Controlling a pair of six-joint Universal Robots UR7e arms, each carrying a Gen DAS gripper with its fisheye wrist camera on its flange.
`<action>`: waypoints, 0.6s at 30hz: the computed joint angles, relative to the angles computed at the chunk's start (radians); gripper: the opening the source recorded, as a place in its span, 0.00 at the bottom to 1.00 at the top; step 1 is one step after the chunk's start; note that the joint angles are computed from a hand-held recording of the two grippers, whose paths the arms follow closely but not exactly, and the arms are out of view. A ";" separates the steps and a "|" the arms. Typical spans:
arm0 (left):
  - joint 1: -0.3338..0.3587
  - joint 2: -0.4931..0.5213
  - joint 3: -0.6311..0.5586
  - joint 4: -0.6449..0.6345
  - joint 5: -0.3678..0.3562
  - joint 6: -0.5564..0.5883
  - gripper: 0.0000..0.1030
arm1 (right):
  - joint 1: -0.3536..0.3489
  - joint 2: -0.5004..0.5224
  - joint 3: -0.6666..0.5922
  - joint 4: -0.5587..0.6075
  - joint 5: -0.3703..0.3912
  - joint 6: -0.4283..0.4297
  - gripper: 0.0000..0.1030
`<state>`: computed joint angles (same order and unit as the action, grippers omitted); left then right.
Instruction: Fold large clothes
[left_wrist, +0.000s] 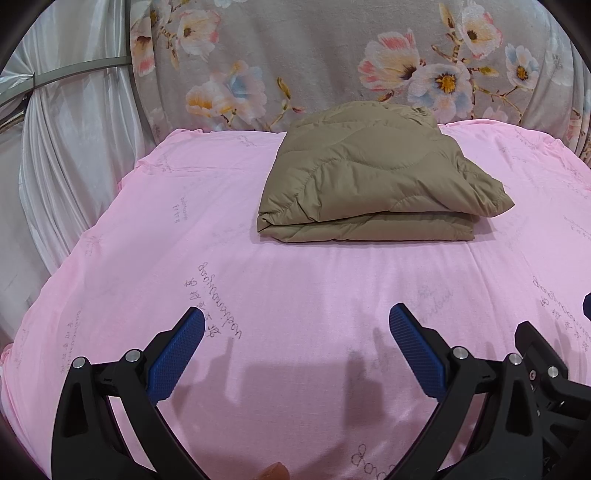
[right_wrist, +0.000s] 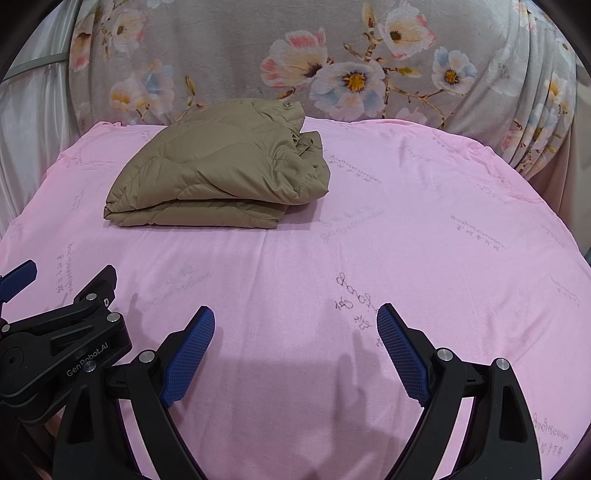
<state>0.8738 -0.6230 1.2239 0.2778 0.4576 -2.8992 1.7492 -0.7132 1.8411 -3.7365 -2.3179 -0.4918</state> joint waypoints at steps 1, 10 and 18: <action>0.000 0.000 0.000 0.000 0.000 0.000 0.95 | 0.000 0.000 0.000 0.000 0.000 0.000 0.85; 0.000 0.000 0.001 -0.001 0.000 0.002 0.95 | 0.000 0.000 0.000 -0.002 0.000 -0.001 0.85; 0.000 -0.009 0.007 -0.021 -0.001 0.017 0.95 | -0.001 -0.001 0.001 -0.005 0.003 -0.004 0.85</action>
<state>0.8743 -0.6324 1.2309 0.2565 0.4566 -2.8824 1.7484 -0.7143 1.8426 -3.7415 -2.3152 -0.4954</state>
